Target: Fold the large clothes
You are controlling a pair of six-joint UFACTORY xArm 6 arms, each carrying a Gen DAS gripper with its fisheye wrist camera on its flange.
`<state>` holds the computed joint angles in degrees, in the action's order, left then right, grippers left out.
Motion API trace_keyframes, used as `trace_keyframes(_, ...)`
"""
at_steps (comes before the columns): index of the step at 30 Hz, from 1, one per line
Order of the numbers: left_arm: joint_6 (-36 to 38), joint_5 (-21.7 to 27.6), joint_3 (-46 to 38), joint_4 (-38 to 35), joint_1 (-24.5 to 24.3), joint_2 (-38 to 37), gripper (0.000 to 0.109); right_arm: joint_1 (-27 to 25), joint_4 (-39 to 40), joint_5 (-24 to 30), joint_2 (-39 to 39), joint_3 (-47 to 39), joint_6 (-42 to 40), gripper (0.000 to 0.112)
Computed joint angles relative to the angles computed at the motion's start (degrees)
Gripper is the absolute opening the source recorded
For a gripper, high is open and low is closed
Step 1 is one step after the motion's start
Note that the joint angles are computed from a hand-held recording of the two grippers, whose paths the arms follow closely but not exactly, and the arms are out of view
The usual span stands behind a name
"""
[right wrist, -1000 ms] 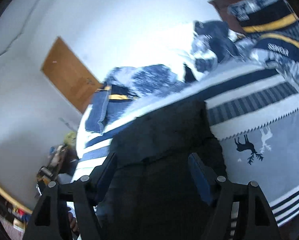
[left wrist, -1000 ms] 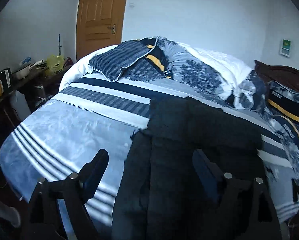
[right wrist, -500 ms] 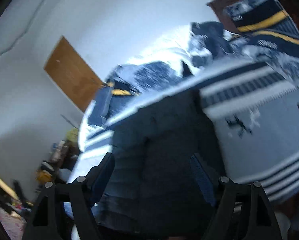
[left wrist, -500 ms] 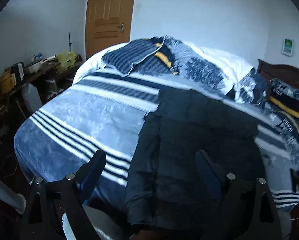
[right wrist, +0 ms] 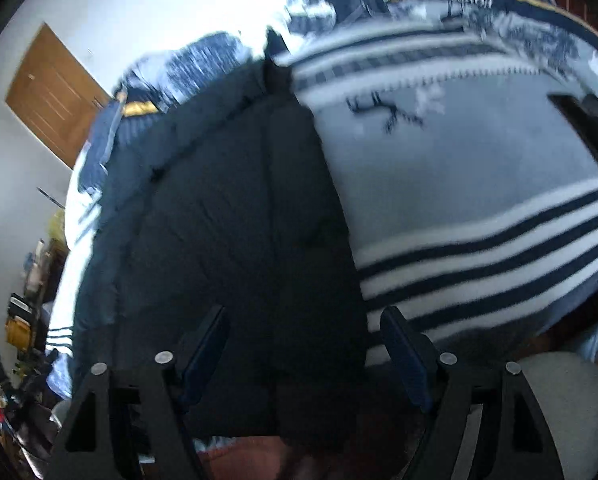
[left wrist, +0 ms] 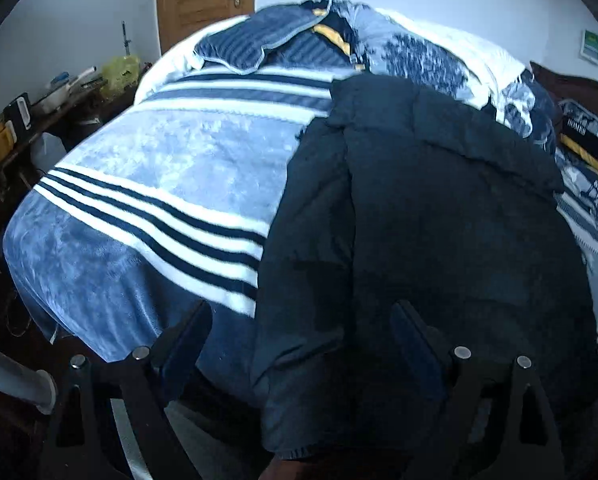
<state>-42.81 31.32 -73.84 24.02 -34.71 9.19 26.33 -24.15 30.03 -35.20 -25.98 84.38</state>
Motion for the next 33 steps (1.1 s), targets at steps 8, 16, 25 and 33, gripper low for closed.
trace_keyframes(8, 8.7, 4.6, -3.4, -9.3, -0.2, 3.8, 0.091, 1.4, 13.2, 1.5, 9.1, -3.9, -13.5, 0.056)
trace_keyframes(16, 15.0, 9.1, -7.0, -18.6, -0.4, 7.5, 0.024, 2.9, 13.5, 4.2, 11.2, -5.7, -16.2, 0.022)
trace_keyframes(25, 20.5, 0.0, 5.5, -34.8, 1.9, -5.4, 0.005, 5.7, 10.8, 1.3, -5.9, 3.6, -8.2, 0.002)
trace_keyframes(33, 25.8, 0.4, 7.7, -39.5, 2.5, -11.4, 0.004, 7.0, 10.5, 3.0, -20.2, 8.1, -8.1, 0.002)
